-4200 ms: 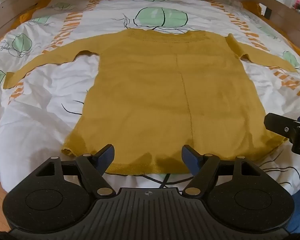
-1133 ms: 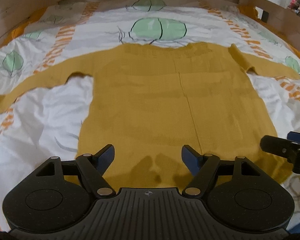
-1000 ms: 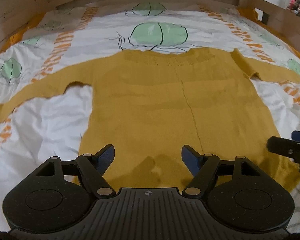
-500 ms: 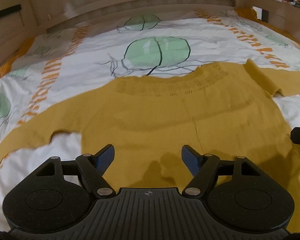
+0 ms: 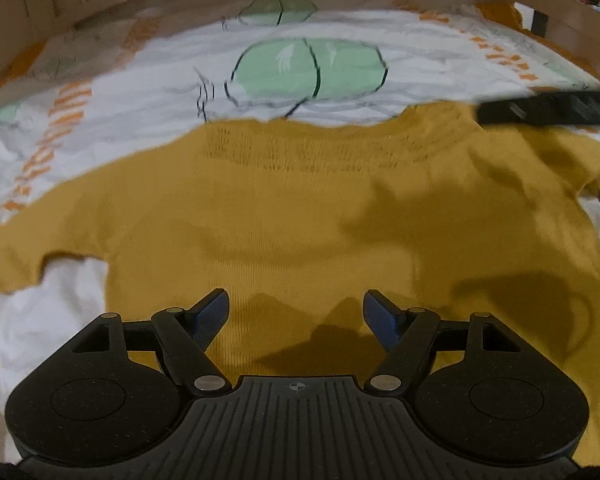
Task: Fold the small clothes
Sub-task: 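Move the right tool to the sweater's sleeve and close on its cuff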
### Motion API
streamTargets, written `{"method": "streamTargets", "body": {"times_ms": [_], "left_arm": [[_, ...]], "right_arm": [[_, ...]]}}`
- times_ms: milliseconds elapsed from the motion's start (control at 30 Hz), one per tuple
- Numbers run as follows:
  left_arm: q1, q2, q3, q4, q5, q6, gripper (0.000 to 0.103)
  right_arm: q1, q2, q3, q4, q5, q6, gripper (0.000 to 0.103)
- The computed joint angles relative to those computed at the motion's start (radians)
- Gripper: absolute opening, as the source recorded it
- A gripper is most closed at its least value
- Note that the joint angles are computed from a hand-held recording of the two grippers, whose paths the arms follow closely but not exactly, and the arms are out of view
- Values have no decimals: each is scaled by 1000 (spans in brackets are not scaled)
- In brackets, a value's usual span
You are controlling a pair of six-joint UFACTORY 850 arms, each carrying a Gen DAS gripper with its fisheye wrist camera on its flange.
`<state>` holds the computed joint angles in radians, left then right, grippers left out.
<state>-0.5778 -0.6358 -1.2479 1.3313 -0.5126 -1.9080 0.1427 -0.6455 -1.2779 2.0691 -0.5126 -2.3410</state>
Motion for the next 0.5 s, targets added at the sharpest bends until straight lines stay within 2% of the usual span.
{"method": "streamTargets", "body": {"times_ms": [67,267,500], "left_arm": [[6,-10,5,-13,19,2,73],[4,7,76,227,39,-295,77],[-23,-7,99,375,-38,-449,79]], "right_arm": [[11,-49,-67,-66,-6,48,86],[47,-162,-220,-185,-56,58,78],[77,-282,-407,-468,-78,208,77]]}}
